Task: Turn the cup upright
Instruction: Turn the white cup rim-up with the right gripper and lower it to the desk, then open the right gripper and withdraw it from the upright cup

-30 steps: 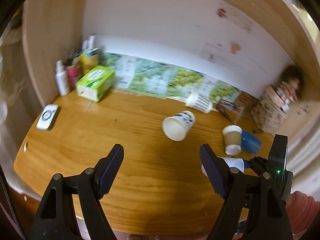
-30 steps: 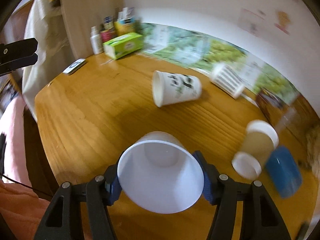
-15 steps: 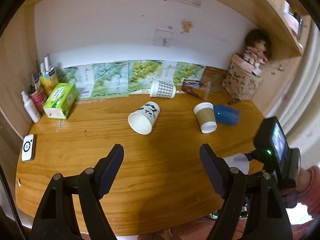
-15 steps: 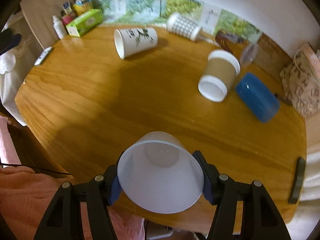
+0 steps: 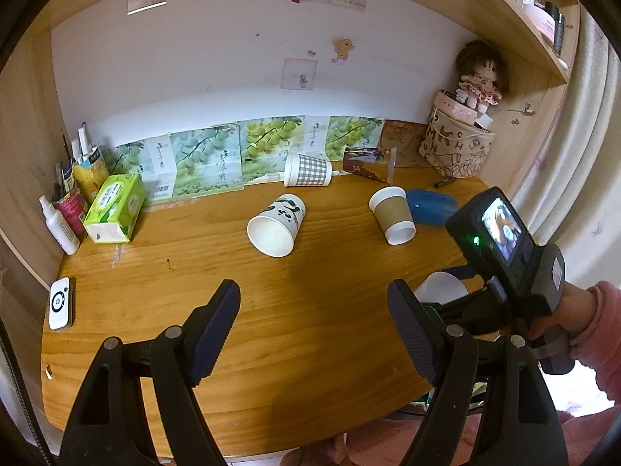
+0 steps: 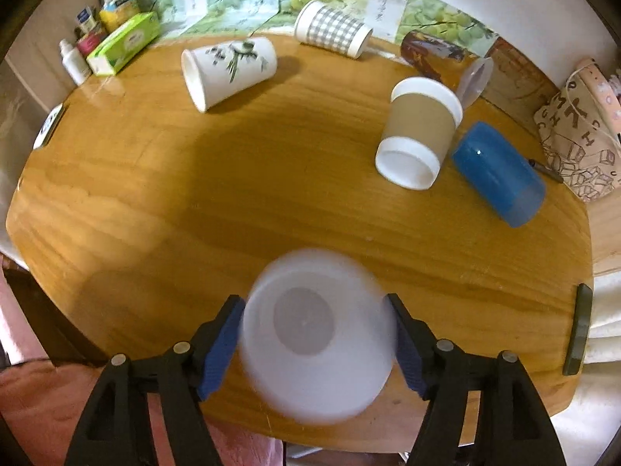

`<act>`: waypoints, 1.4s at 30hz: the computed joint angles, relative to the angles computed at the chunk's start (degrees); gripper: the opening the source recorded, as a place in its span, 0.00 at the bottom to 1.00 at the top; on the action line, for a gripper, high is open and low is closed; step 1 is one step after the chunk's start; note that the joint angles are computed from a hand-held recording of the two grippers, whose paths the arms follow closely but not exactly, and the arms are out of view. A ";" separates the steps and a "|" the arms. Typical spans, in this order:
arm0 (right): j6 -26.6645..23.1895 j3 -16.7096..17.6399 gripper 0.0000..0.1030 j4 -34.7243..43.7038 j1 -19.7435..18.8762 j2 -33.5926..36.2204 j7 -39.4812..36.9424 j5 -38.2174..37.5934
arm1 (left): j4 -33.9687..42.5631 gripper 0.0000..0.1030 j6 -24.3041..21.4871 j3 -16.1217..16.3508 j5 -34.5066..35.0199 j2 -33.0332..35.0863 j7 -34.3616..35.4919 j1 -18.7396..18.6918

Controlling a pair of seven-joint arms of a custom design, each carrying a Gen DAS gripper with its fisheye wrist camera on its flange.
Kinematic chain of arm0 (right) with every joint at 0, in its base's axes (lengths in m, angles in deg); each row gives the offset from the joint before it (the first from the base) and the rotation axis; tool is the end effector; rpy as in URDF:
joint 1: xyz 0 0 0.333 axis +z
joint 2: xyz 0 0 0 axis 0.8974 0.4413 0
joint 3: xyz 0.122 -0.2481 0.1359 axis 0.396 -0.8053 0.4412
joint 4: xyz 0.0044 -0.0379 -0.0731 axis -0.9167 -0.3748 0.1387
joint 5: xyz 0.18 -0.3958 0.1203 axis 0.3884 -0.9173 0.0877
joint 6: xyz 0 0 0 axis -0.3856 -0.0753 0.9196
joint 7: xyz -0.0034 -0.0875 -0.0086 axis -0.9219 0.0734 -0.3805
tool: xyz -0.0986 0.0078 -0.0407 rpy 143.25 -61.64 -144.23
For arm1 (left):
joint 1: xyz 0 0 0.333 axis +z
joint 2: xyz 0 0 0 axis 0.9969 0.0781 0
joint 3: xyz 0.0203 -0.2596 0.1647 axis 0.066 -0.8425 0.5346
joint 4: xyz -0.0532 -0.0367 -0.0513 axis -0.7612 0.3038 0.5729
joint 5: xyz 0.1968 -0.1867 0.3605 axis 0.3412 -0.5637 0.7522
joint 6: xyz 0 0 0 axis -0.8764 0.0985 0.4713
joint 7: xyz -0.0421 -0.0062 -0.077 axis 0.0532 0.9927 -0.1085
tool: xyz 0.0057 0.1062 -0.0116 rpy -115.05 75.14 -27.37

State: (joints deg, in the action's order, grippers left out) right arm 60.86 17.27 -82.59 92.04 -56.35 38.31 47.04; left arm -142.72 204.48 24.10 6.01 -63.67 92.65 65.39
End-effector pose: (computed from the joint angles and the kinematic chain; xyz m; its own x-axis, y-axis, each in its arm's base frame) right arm 0.5478 0.3920 0.4580 0.2604 -0.9628 0.0717 -0.9267 -0.2701 -0.2611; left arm 0.4823 -0.4077 0.5414 -0.2995 -0.9488 0.1008 -0.7033 0.1482 -0.6953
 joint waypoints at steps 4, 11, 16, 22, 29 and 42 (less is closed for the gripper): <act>1.22 -0.17 0.78 0.22 -0.08 -0.12 1.76 0.11 | -1.11 0.79 1.60 0.72 -3.67 -0.51 1.40 -0.13; 9.35 -0.22 0.81 -4.51 -0.67 -4.56 9.31 0.01 | -0.96 0.79 4.26 0.61 -4.83 0.22 -1.11 0.58; 15.63 0.69 0.83 -9.48 -1.24 -9.68 21.44 -12.66 | 0.97 0.79 4.94 0.83 -7.53 2.52 -0.15 0.00; 21.39 2.45 0.83 -14.42 -4.20 -15.53 33.34 -24.00 | 4.35 0.79 3.84 0.51 -3.22 4.76 -6.54 -0.91; 26.20 3.32 1.00 -18.99 -7.73 -21.86 32.90 -25.75 | 11.12 0.79 -1.92 0.32 12.69 7.74 -22.55 -3.51; 32.06 8.01 1.00 -27.46 -16.75 -35.08 33.32 -28.26 | 22.86 1.00 -17.19 0.70 38.12 12.40 -44.54 -11.72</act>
